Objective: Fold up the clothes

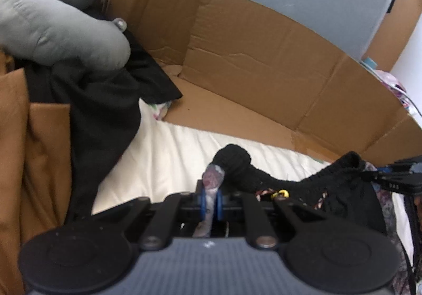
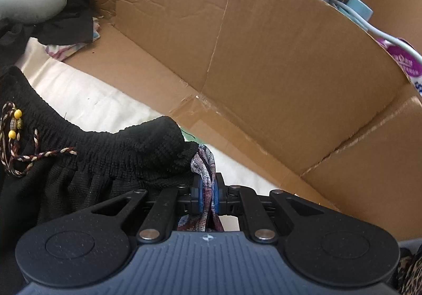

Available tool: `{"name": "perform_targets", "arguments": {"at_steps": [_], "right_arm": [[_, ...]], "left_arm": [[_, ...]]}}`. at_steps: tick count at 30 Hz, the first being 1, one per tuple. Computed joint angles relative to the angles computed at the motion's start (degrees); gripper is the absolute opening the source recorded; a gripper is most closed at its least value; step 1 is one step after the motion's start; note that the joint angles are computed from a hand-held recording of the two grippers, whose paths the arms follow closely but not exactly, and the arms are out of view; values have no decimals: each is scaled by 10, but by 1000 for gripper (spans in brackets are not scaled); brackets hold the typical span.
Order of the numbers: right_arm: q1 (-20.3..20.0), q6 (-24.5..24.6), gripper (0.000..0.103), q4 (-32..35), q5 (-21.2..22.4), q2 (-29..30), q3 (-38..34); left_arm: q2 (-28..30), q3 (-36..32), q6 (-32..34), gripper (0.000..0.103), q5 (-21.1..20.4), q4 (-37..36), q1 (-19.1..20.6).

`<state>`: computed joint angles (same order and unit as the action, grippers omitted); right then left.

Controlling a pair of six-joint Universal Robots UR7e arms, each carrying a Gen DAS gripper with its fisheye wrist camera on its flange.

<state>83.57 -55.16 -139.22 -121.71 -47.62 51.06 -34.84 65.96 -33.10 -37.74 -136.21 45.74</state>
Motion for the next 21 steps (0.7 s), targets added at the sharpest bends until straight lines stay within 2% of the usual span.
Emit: {"name": "perform_targets", "arguments": {"at_steps": [5,12,15,21], "right_arm": [[3,-17,7,-11,-4,22,-30],[5,-27,7,-47,6,34,-40],[2,-16,7,-35,-3,48,-57],[-7,5,10,12,-30,78,-99]], "left_arm": [[21,-35,27,9,10,3,7],[32,-49,58,9,25,-32,7],[43,-67,53,9,19,-7,15],[61,-93,-1,10,-3,63,38]]}}
